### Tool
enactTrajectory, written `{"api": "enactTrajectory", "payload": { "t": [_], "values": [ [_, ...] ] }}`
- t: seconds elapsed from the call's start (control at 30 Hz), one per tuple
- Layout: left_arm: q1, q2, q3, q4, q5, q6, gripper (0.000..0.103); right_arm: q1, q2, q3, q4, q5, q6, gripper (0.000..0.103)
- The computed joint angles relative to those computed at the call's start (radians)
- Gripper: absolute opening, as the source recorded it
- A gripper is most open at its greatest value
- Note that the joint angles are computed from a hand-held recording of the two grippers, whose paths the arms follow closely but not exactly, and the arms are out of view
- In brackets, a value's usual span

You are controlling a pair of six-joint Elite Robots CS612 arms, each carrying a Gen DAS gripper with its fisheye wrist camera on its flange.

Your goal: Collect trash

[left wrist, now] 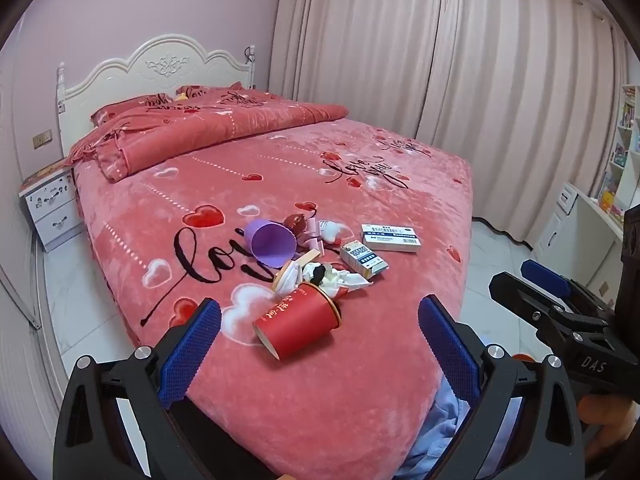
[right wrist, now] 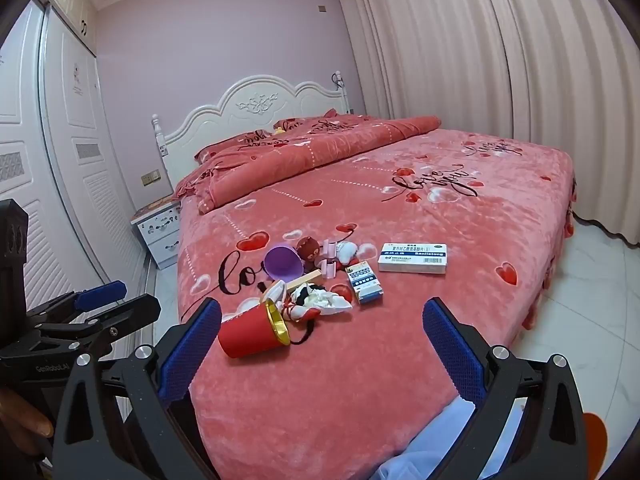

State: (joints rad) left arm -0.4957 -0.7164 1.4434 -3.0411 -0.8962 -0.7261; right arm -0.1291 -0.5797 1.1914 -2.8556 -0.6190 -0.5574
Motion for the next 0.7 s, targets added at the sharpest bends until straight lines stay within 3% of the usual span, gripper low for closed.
{"api": "enactTrajectory", "payload": {
  "t": [0.7],
  "values": [
    [0.000,-0.002,-0.004,0.019,-0.004,-0.013,0.097,0.001,0.001,-0.005,0.014,-0.002,0.001,0.098]
  ]
}}
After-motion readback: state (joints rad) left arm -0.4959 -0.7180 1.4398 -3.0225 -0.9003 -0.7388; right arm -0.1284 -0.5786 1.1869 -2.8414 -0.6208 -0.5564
